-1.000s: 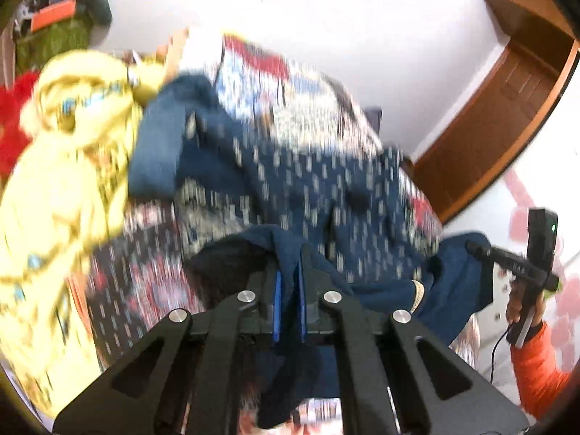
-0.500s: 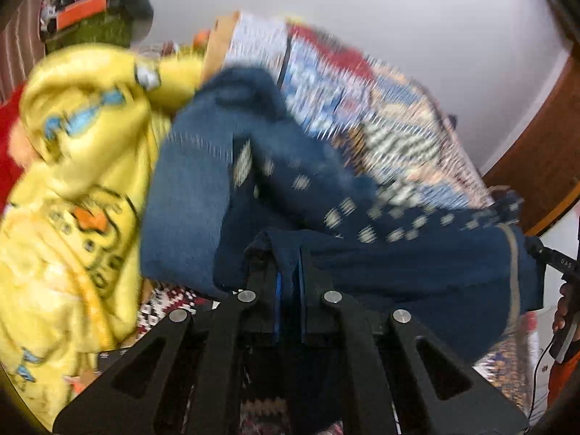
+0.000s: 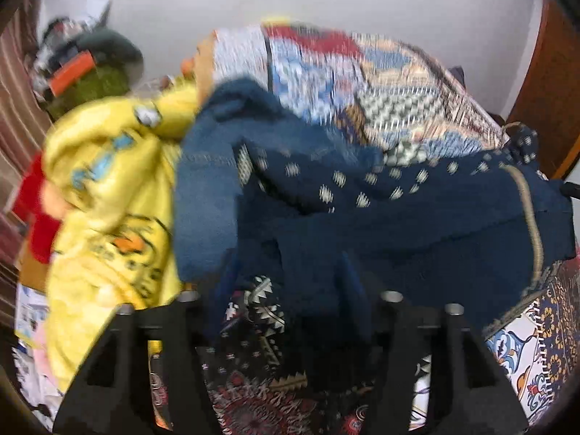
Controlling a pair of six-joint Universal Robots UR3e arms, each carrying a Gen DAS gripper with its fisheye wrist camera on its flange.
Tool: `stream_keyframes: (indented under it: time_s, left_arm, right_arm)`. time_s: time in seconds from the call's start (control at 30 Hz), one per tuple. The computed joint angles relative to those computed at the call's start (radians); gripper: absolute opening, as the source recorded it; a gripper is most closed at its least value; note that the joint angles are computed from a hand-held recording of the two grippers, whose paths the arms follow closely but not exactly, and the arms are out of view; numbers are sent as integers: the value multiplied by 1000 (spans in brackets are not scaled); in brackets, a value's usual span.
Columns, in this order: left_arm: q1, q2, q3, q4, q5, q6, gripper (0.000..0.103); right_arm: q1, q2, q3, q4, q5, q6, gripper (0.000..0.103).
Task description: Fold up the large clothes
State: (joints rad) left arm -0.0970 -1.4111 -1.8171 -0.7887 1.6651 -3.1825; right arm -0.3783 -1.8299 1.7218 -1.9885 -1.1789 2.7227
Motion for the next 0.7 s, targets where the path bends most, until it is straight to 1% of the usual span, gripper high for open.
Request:
stream_keyframes:
  time_s: [0.03, 0.07, 0.13, 0.2, 0.27, 0.3, 0.37, 0.43, 0.47, 0.53, 0.57, 0.63, 0.7]
  left_arm:
    - [-19, 20, 5, -8, 11, 0, 60]
    - [-33, 39, 14, -32, 9, 1, 60]
    - [-63, 70, 20, -59, -4, -6, 61]
    - [-106, 75, 23, -65, 3, -17, 69]
    - [-172, 67, 15, -46, 29, -34, 74]
    - [-203, 52, 18, -37, 41, -41, 79]
    - [-266, 5, 20, -7, 80, -51, 84]
    - [-317, -53, 29, 21, 130, -61, 84]
    - [-336, -85, 37, 31, 154, -67, 84]
    - [-349, -133, 43, 61, 180, -73, 84]
    - [-351, -152, 46, 70, 189, -75, 84]
    - [-325, -171, 43, 97, 161, -70, 85]
    - [-283, -174, 51, 98, 108, -63, 86]
  right_arm:
    - [-3, -40, 23, -13, -9, -14, 39]
    - [-19, -102, 50, -3, 5, -44, 41]
    - [-57, -170, 63, 64, 60, -90, 44]
    - [-104, -240, 66, 198, 138, -158, 45]
    - [-97, -272, 79, 271, 164, -191, 45]
    - [-71, -273, 92, 268, 157, -184, 45]
    - [-29, -279, 127, 267, 143, -186, 45]
    - [64, -244, 170, 190, 90, -145, 45]
    - [84, -236, 182, 169, 78, -133, 45]
    - [150, -179, 195, 95, 41, -85, 45]
    - [192, -135, 200, 34, 7, -54, 45]
    - [253, -97, 201, -45, -61, -15, 45]
    - [287, -48, 187, -115, -100, -1, 45]
